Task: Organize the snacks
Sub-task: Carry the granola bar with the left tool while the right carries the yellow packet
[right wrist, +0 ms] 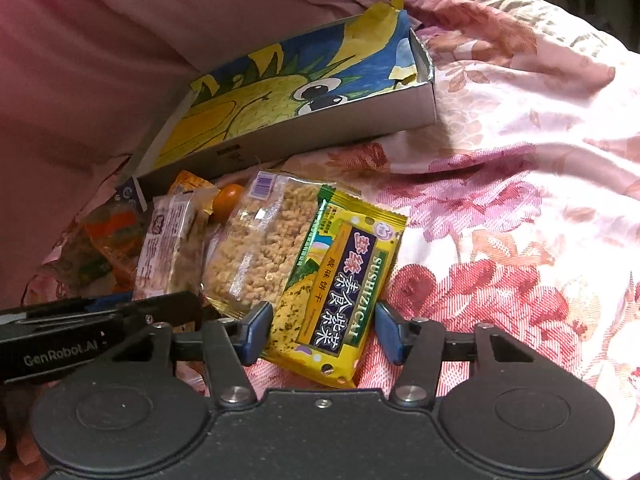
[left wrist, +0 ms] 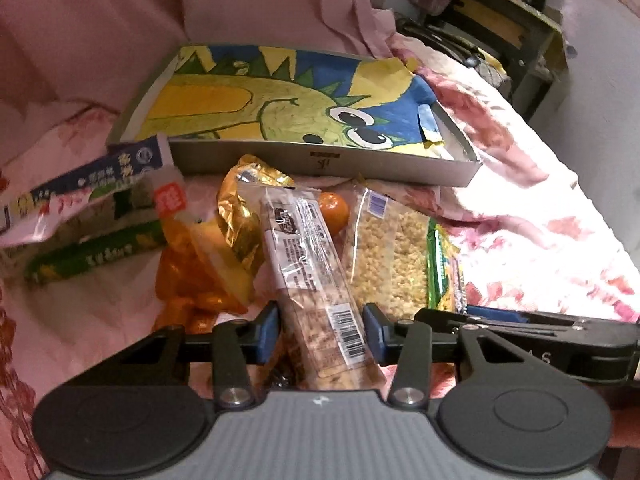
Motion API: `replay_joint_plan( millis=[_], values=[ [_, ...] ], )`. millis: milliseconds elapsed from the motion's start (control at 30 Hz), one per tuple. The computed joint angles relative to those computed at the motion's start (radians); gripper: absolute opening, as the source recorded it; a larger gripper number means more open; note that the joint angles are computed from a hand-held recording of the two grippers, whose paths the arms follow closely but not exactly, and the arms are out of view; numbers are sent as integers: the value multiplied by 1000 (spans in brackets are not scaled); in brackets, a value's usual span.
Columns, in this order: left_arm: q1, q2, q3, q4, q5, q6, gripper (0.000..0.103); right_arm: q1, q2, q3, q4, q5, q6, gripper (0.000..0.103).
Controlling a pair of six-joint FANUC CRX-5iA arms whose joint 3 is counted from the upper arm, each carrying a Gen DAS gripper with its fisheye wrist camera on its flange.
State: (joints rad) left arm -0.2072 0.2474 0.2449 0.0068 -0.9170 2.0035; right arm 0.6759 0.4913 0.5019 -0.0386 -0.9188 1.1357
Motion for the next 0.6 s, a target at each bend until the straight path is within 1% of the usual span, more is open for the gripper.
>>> replay_joint_plan(
  millis=[100,200,367,500,600],
  values=[
    [12,-27,-45,50,42,-6,48,5,-20,-24,14,16,-4,56],
    [18,-48,-74,92,66,-26,48,13,-40,-51,33,35,-1,55],
    [6,-78,-93,69,106,-13,48,28,-71,-106,93,93,4,53],
    [2,-78,-88,45,113,-3,48,41,-82,-138,145,122,9,53],
    [1,-71,-77,30,102,14,48,64,-95,-195,245,180,21,52]
  ],
)
